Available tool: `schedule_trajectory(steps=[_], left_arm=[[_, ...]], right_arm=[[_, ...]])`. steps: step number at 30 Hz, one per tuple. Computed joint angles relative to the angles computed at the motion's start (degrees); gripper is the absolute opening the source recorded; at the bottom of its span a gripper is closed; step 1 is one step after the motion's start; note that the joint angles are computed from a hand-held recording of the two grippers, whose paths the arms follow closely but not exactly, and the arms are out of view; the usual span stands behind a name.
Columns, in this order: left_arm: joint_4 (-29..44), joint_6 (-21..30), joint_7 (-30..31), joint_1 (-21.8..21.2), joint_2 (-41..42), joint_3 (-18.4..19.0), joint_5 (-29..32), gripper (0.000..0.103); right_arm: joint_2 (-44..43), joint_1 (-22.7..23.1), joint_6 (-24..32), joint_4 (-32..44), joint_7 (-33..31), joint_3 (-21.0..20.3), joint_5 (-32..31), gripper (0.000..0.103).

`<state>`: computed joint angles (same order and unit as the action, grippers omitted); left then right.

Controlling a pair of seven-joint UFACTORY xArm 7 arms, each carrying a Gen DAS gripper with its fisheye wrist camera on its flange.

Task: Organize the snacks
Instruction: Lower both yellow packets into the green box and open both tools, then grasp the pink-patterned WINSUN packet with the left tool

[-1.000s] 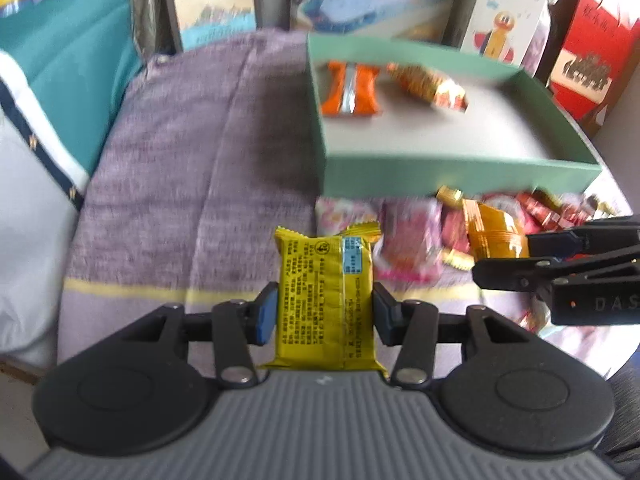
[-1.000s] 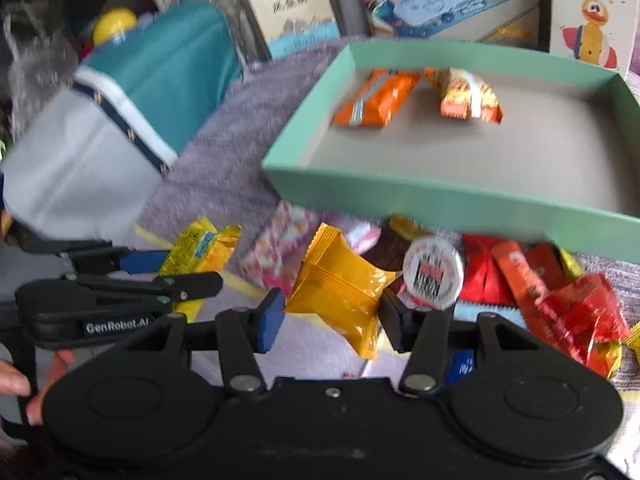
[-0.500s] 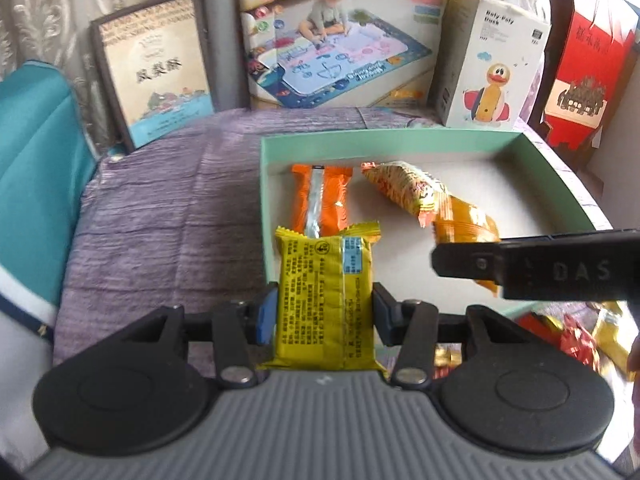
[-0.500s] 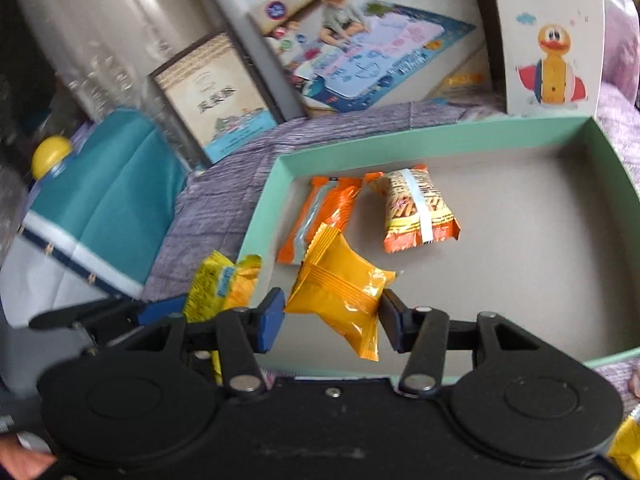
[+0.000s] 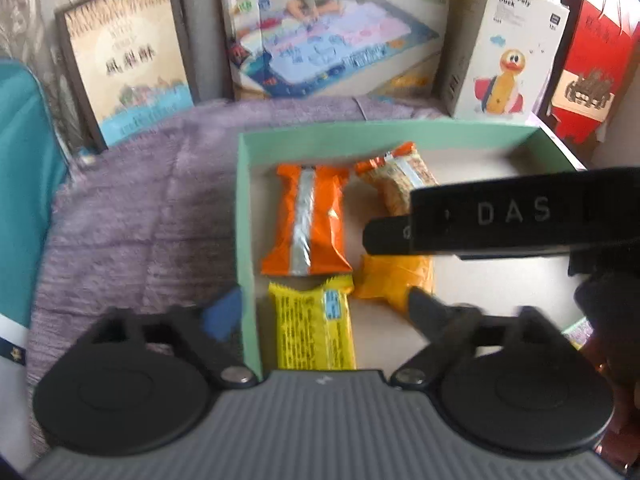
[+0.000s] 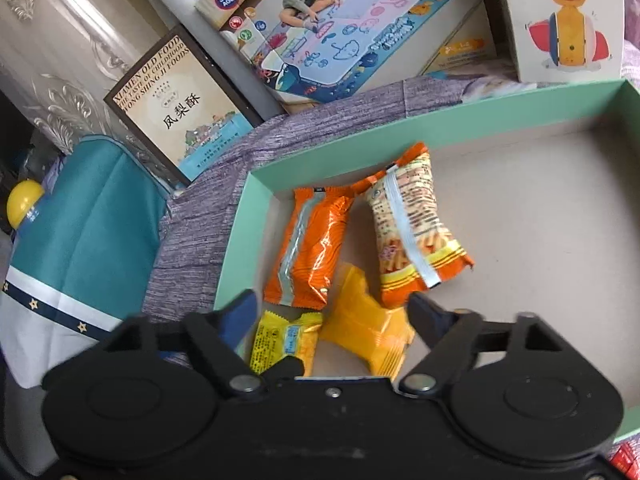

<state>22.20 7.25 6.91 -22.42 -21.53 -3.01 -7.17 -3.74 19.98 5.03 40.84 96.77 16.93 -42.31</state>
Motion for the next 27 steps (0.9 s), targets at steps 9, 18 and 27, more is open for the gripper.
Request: schedule_trajectory(steps=[9,18,27], left_arm=[[-0.9,3.2,-2.8,1.4,-3.9,-1.2,1.9,0.103],[-4.3,9.4,-3.7,1.7,-12.8,-1.4,2.1,0.103],[-10.6,16.6,-4.1,2.7,-26.5,-1.1,3.2,0.103]], right_arm=[[-4.8,-0.6,2.2,-3.1,-1.3,2.2,2.3,0.103],[-12.7,-1.2,3.7,-8.0,-6.1,7.0,12.5,0.103],[-22.3,0.8,6.6,-12.5,-8.8,11.6,21.8,0.103]])
